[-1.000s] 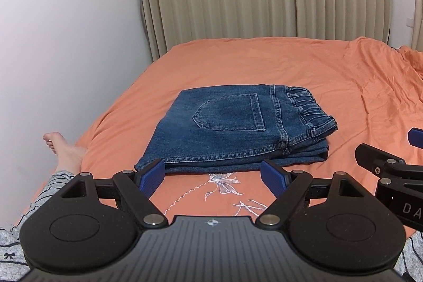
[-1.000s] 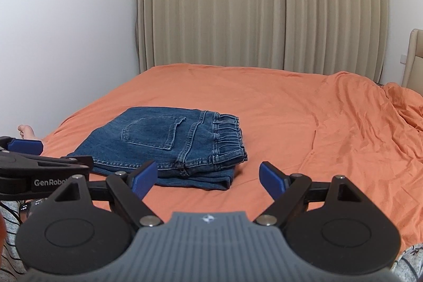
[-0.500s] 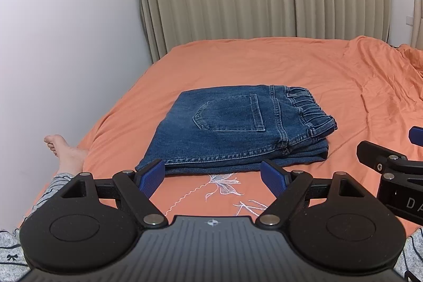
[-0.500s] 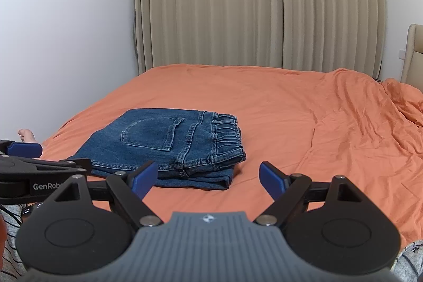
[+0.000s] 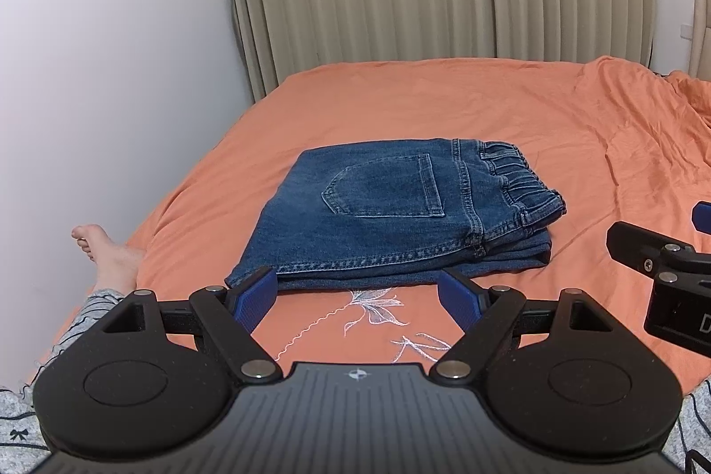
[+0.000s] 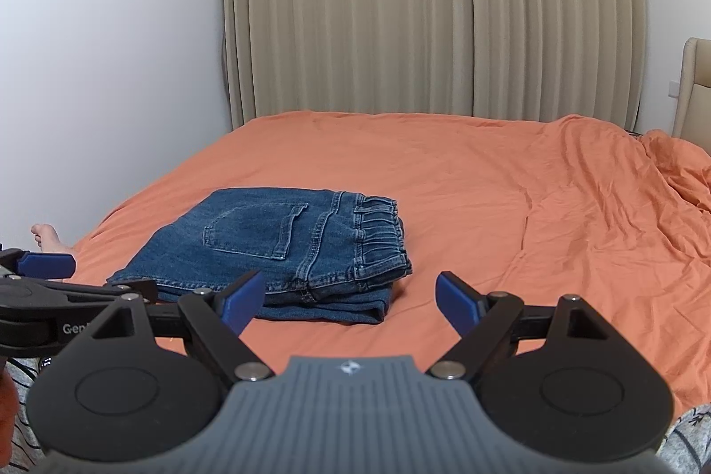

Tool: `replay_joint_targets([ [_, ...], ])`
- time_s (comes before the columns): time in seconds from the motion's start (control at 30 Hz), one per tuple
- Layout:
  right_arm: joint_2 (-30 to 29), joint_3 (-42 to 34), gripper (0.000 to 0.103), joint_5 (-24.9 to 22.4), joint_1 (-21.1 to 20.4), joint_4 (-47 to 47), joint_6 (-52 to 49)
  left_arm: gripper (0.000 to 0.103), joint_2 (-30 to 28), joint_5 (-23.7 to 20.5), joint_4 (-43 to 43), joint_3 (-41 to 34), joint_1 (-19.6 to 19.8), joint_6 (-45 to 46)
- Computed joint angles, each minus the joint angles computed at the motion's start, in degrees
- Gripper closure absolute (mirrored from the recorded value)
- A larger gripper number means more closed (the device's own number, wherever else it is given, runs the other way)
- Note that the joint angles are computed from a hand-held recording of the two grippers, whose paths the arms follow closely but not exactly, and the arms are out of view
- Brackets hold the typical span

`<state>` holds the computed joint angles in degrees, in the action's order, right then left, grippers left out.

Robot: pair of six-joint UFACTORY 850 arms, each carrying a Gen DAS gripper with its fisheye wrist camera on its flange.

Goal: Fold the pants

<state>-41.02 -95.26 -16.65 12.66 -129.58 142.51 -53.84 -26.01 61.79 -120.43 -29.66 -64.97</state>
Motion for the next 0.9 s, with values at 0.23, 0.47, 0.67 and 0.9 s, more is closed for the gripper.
replay_joint_targets([
  [0.23, 0.1, 0.1, 0.022, 0.0, 0.1, -0.4, 0.5, 0.007, 0.1, 0.6, -0.8, 0.0, 0.0, 0.7],
  [0.47, 0.4, 0.4, 0.022, -0.1, 0.1, -1.3, 1.4, 0.007, 0.3, 0.6, -1.2, 0.2, -0.1, 0.9],
  [0.67, 0.5, 0.5, 0.022, 0.0, 0.1, -1.8, 1.9, 0.007, 0.2, 0.4, -1.0, -0.1, 0.0, 1.3],
  [0.9, 0.6, 0.6, 0.022, 0.1, 0.0, -3.1, 3.1, 0.007, 0.1, 0.7, -1.2, -0.2, 0.2, 1.5],
])
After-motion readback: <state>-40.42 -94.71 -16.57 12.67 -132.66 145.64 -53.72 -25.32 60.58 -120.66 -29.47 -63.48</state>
